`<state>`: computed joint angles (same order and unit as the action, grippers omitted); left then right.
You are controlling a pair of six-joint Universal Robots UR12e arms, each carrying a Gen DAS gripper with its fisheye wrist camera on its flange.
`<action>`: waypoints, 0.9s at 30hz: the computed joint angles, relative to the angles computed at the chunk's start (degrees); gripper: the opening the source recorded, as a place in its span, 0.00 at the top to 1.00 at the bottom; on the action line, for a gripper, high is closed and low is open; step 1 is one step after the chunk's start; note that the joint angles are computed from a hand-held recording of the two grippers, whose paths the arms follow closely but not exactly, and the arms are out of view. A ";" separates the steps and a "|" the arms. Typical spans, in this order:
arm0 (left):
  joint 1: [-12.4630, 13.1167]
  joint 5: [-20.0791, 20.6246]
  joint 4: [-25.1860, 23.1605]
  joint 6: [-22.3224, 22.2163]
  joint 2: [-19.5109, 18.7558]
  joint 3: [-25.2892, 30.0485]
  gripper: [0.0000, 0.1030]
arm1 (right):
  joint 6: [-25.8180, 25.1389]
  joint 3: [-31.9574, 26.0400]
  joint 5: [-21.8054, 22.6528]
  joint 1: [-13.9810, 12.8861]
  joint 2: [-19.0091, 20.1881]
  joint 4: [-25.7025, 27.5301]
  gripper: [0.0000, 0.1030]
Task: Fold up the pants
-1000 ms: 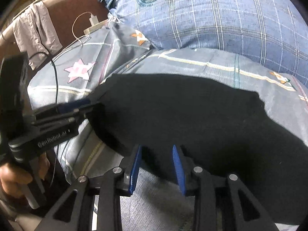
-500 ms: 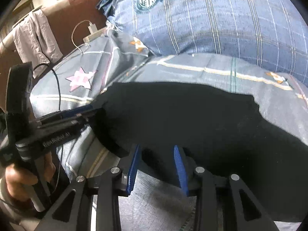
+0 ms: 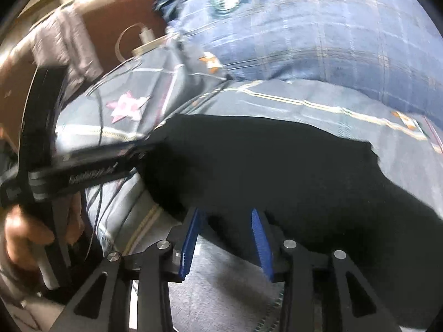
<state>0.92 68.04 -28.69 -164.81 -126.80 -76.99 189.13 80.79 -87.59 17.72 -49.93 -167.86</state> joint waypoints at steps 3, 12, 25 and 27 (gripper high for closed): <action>-0.68 -1.54 -0.08 1.58 0.08 0.47 0.50 | 1.07 1.62 -0.48 -0.26 -0.55 -2.83 0.63; -4.72 -4.75 -5.62 10.14 -0.77 2.03 0.49 | 11.14 12.60 -7.23 -3.54 -5.76 -7.50 0.63; -11.35 -7.06 -12.15 22.86 -2.18 5.62 0.49 | 25.06 28.11 -16.41 -7.90 -15.17 -13.09 0.58; -12.28 -7.05 -12.88 23.74 -2.62 6.48 0.49 | 27.20 29.95 -16.15 -8.34 -16.05 -14.77 0.58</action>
